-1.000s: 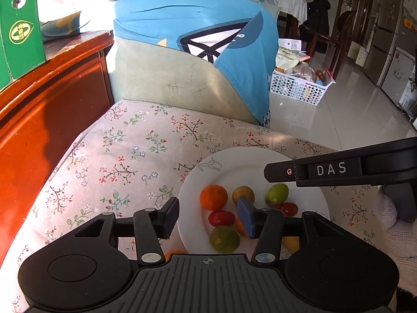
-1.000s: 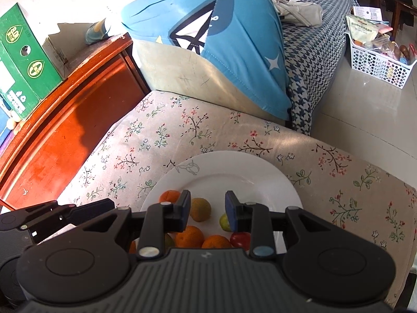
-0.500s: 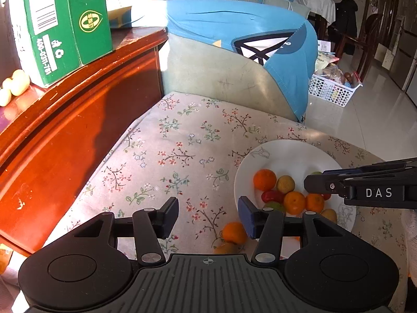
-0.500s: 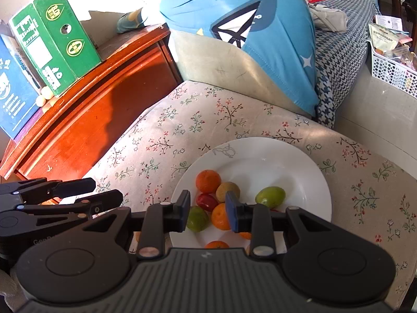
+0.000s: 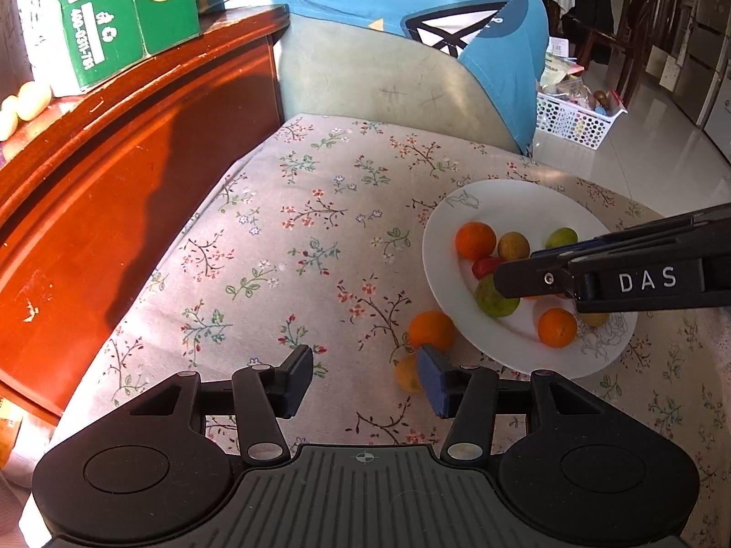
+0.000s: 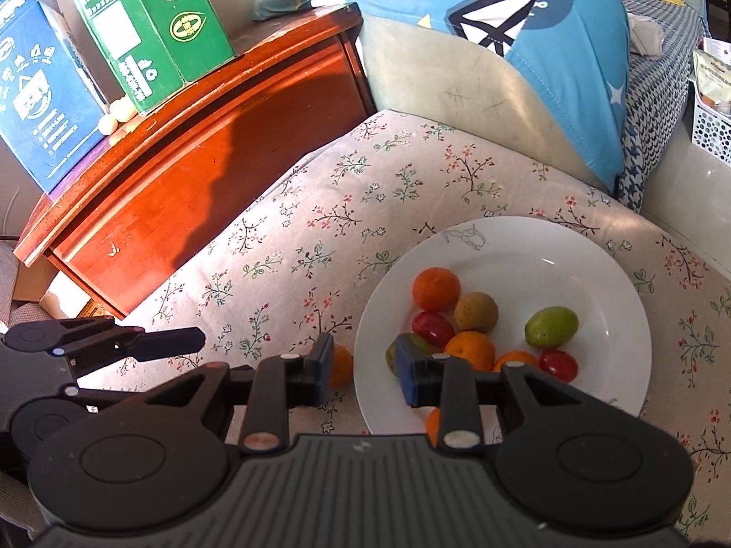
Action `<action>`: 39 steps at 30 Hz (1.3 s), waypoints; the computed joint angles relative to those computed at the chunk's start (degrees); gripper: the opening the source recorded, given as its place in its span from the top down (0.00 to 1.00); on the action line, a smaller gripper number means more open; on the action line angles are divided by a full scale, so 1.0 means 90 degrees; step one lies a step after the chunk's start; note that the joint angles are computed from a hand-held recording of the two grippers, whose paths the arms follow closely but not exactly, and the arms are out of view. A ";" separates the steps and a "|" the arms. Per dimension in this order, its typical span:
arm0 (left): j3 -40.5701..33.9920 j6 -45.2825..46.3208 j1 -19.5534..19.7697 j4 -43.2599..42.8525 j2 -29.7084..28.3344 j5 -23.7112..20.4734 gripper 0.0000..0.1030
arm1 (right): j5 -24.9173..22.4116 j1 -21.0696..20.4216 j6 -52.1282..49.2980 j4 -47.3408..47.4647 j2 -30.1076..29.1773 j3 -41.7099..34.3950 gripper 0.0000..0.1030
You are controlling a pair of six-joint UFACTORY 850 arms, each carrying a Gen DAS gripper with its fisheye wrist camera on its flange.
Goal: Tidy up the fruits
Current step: 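Grasp a brown kiwi with the left gripper while the right grasps an orange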
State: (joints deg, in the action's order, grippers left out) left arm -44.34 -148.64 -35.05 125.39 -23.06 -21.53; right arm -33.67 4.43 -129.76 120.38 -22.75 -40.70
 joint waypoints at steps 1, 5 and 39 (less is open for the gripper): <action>-0.0005 -0.0081 -0.0023 0.0150 -0.0053 -0.0020 0.52 | -0.0008 0.0003 0.0013 -0.0023 -0.0008 -0.0004 0.70; -0.0060 -0.0455 -0.0056 0.0665 -0.0241 0.0002 0.52 | -0.0012 0.0042 0.0033 -0.0091 -0.0032 -0.0032 0.70; -0.0129 -0.0904 -0.0019 0.1039 -0.0586 -0.0173 0.77 | -0.0042 0.0112 0.0127 -0.0224 -0.0338 -0.0271 0.70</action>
